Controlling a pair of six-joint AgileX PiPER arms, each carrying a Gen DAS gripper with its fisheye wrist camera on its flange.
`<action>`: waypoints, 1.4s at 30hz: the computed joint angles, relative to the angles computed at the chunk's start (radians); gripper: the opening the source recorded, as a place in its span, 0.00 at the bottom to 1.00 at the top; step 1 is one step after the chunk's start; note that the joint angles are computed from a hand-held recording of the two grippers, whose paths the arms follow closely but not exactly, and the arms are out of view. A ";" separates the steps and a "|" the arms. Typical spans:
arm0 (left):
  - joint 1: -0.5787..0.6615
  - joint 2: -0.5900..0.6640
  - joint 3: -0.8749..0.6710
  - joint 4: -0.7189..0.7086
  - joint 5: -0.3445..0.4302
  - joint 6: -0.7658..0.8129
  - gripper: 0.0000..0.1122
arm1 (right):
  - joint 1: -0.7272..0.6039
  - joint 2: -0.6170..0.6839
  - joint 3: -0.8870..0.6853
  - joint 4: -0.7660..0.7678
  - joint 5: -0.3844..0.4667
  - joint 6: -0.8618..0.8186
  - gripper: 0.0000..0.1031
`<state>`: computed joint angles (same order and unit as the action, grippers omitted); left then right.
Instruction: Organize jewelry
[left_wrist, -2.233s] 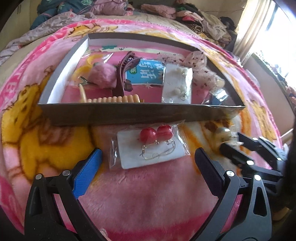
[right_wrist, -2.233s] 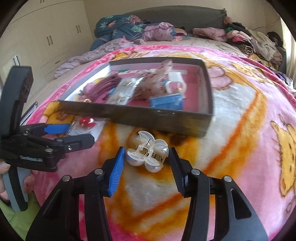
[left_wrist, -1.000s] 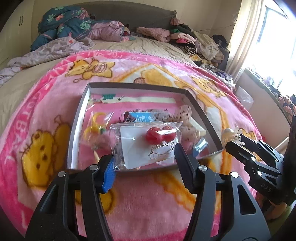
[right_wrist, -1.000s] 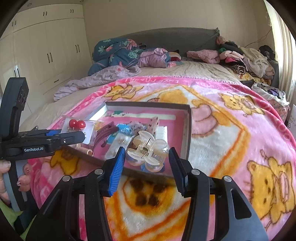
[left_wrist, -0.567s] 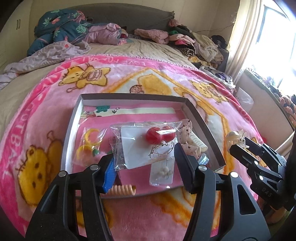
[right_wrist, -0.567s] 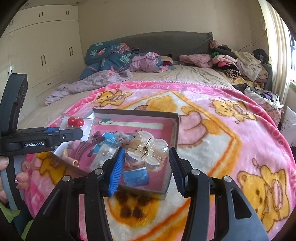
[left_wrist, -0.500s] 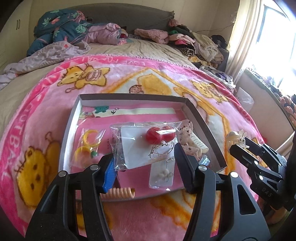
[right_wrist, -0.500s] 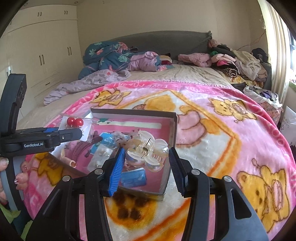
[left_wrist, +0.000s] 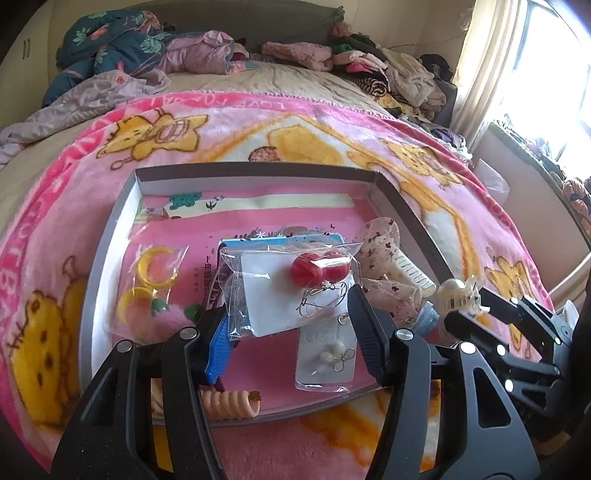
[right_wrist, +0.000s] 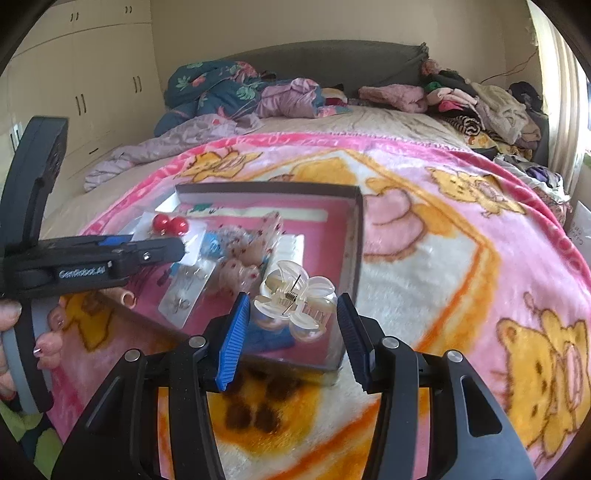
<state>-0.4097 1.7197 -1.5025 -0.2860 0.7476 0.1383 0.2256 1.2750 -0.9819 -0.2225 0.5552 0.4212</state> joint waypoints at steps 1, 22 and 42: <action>0.002 0.003 0.001 -0.009 0.000 0.009 0.43 | 0.000 0.001 0.003 0.005 -0.003 -0.005 0.45; 0.010 -0.038 0.051 -0.013 -0.007 0.014 0.52 | 0.064 -0.036 0.019 -0.078 0.045 0.102 0.56; 0.111 -0.353 0.314 -0.104 0.009 0.123 0.76 | 0.350 -0.190 0.022 -0.390 0.280 0.489 0.86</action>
